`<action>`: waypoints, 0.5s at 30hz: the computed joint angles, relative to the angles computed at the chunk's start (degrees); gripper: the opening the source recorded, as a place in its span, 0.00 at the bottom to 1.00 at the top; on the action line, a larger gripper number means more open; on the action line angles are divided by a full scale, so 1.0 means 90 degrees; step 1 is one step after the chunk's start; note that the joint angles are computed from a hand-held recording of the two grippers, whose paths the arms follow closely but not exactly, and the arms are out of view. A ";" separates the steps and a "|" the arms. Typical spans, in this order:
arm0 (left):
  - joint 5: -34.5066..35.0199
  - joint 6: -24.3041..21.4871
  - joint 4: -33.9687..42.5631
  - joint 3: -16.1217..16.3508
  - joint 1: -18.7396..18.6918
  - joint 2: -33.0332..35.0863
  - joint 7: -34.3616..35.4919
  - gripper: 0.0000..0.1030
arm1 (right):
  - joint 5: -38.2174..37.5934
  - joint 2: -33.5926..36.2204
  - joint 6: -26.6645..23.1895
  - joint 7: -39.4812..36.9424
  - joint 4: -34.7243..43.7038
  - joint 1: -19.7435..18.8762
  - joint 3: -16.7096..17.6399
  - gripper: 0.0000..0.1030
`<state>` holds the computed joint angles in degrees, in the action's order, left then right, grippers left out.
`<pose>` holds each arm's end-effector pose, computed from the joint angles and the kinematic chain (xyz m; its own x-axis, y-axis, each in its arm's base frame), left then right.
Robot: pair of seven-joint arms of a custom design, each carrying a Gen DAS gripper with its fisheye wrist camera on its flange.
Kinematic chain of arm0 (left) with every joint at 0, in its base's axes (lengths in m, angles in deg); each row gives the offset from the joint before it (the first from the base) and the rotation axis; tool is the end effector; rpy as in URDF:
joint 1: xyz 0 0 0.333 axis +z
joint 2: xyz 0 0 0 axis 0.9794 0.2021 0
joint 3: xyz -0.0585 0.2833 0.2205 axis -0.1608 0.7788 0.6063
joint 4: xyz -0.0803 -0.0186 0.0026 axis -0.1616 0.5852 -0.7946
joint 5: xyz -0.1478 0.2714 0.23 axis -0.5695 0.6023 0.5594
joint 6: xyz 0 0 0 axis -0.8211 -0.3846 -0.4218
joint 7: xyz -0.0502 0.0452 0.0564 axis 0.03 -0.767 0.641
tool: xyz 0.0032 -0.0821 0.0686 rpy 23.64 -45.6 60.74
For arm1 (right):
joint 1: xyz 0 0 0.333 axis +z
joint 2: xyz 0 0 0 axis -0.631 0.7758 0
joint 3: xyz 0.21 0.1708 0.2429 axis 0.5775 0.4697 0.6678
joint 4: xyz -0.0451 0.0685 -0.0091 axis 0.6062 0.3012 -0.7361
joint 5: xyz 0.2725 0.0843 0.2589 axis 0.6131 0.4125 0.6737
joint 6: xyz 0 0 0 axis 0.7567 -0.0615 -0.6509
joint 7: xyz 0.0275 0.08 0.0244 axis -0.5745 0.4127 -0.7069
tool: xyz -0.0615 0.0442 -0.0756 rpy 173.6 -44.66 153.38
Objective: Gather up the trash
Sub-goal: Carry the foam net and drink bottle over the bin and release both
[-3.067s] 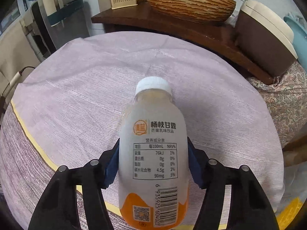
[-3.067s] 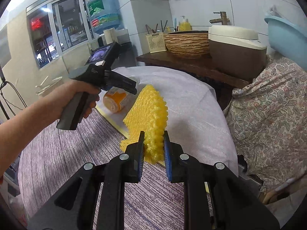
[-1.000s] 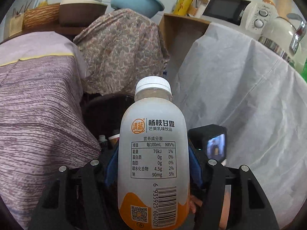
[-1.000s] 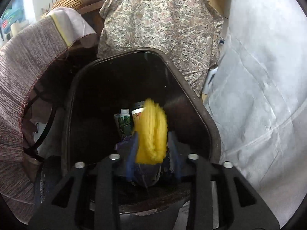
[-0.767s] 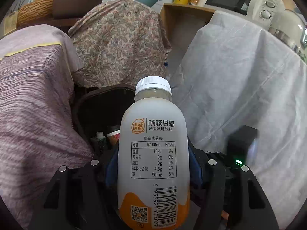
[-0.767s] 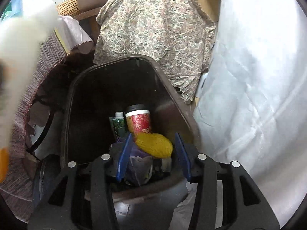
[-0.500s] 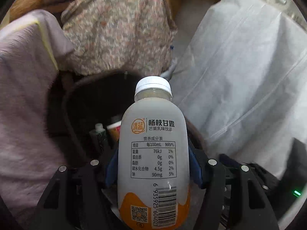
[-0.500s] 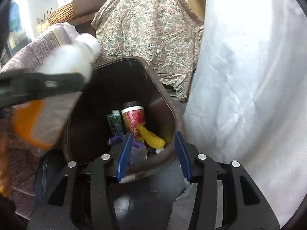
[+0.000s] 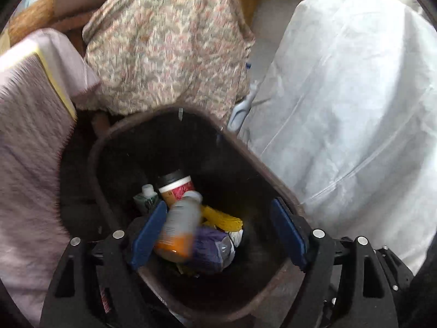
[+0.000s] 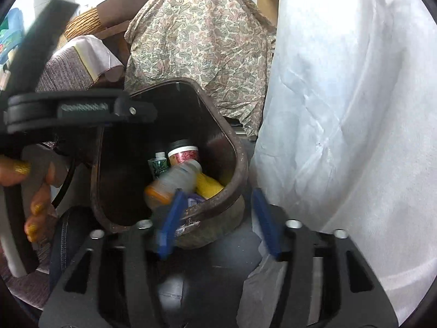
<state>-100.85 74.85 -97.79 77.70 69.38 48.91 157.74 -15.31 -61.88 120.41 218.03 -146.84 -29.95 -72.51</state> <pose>0.5338 -0.1675 0.5516 -0.2806 -0.9336 0.2229 -0.7866 0.0906 -0.6108 0.4279 0.1875 0.4927 0.0196 -0.9970 -0.0747 -0.7340 0.0363 -0.6782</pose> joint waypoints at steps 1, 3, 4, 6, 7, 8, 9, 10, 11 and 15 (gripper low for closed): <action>-0.0027 0.0147 -0.0095 -0.0008 -0.0014 -0.0123 0.0052 0.77 | -0.0096 -0.0034 0.0037 0.0090 -0.0014 -0.0057 0.0053 0.60; 0.0116 0.0547 -0.0374 -0.0050 -0.0028 -0.0471 -0.0002 0.82 | -0.0073 -0.0074 0.0027 0.0044 -0.0024 -0.0023 0.0044 0.60; 0.0166 0.0729 -0.0536 -0.0054 -0.0034 -0.0704 -0.0016 0.83 | -0.0090 -0.0098 0.0012 0.0054 -0.0026 -0.0031 0.0064 0.60; 0.0258 0.1013 -0.0736 -0.0047 -0.0040 -0.1022 -0.0077 0.87 | -0.0272 -0.0187 -0.0067 0.0246 -0.0024 -0.0141 0.0196 0.68; 0.0288 0.1195 -0.0913 -0.0032 -0.0034 -0.1288 -0.0101 0.89 | -0.0345 -0.0230 -0.0118 0.0349 -0.0015 -0.0182 0.0245 0.70; 0.0313 0.1348 -0.1050 -0.0015 -0.0032 -0.1488 -0.0126 0.91 | -0.0383 -0.0275 -0.0133 0.0432 -0.0023 -0.0195 0.0263 0.72; 0.0324 0.1510 -0.1195 0.0011 -0.0042 -0.1691 -0.0137 0.94 | -0.0371 -0.0329 -0.0099 0.0468 -0.0039 -0.0170 0.0247 0.72; 0.0371 0.1688 -0.1360 -0.0008 0.0003 -0.1908 -0.0200 0.95 | -0.0336 -0.0377 -0.0073 0.0454 -0.0047 -0.0127 0.0228 0.72; 0.0466 0.1921 -0.1570 -0.0092 0.0134 -0.2192 -0.0318 0.95 | -0.0361 -0.0433 -0.0070 0.0472 -0.0037 -0.0123 0.0265 0.73; 0.0881 0.2301 -0.2130 -0.0485 0.0875 -0.3065 -0.0789 0.95 | -0.0990 -0.0697 0.0071 0.0939 0.0052 -0.0434 0.0716 0.82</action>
<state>-92.92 95.56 -116.96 73.34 77.25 21.33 150.63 -24.22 -68.15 121.05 226.48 -146.38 -33.85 -66.07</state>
